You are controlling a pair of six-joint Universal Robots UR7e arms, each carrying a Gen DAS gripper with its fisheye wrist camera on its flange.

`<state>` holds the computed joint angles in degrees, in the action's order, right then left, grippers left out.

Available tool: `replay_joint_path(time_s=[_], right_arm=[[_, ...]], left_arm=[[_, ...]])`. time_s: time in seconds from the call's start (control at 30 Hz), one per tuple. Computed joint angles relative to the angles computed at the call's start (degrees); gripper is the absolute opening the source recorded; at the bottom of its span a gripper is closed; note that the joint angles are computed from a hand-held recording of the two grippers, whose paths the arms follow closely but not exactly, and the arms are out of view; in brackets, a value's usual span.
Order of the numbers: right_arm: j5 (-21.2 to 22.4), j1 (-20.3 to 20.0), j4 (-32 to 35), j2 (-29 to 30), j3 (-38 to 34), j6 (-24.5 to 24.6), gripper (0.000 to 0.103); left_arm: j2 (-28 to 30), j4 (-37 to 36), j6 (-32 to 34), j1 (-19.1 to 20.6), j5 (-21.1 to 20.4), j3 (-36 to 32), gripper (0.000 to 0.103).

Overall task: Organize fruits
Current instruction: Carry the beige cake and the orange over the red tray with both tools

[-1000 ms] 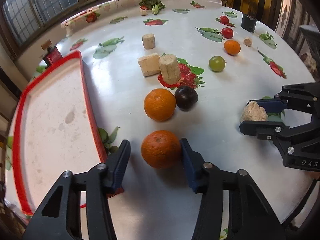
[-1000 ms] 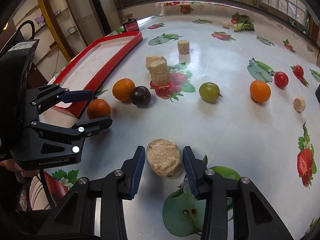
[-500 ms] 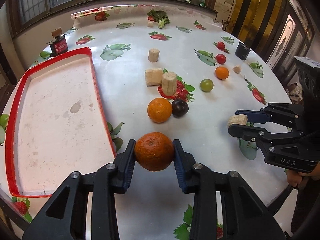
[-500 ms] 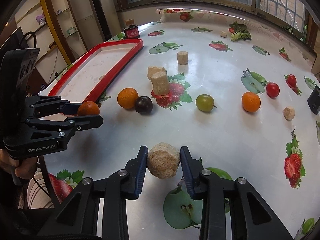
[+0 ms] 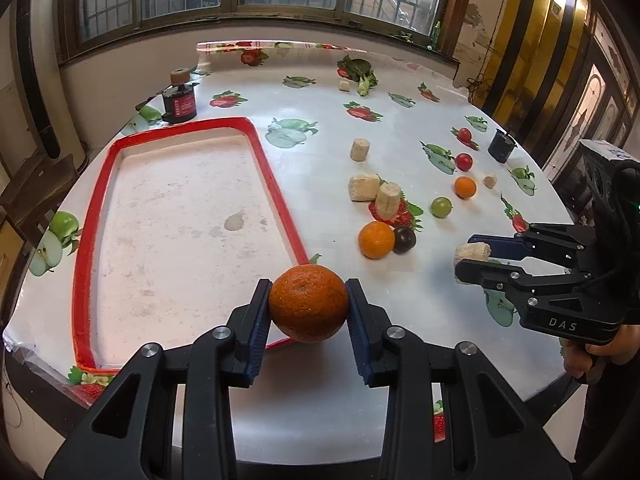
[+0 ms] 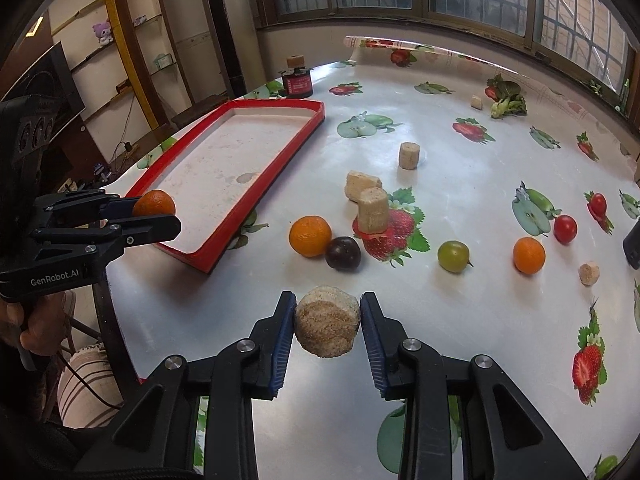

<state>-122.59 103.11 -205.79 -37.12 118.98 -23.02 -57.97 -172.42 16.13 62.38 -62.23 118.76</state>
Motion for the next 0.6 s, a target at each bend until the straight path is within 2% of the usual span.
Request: replay_joint_path(time_s=[0.6], right_arm=[[2.95, 3.4, 6.55, 3.6, -7.97, -1.12, 0.034]], left_arm=[[-3.23, -0.97, -0.25, 4.33, 2.12, -0.82, 0.034]])
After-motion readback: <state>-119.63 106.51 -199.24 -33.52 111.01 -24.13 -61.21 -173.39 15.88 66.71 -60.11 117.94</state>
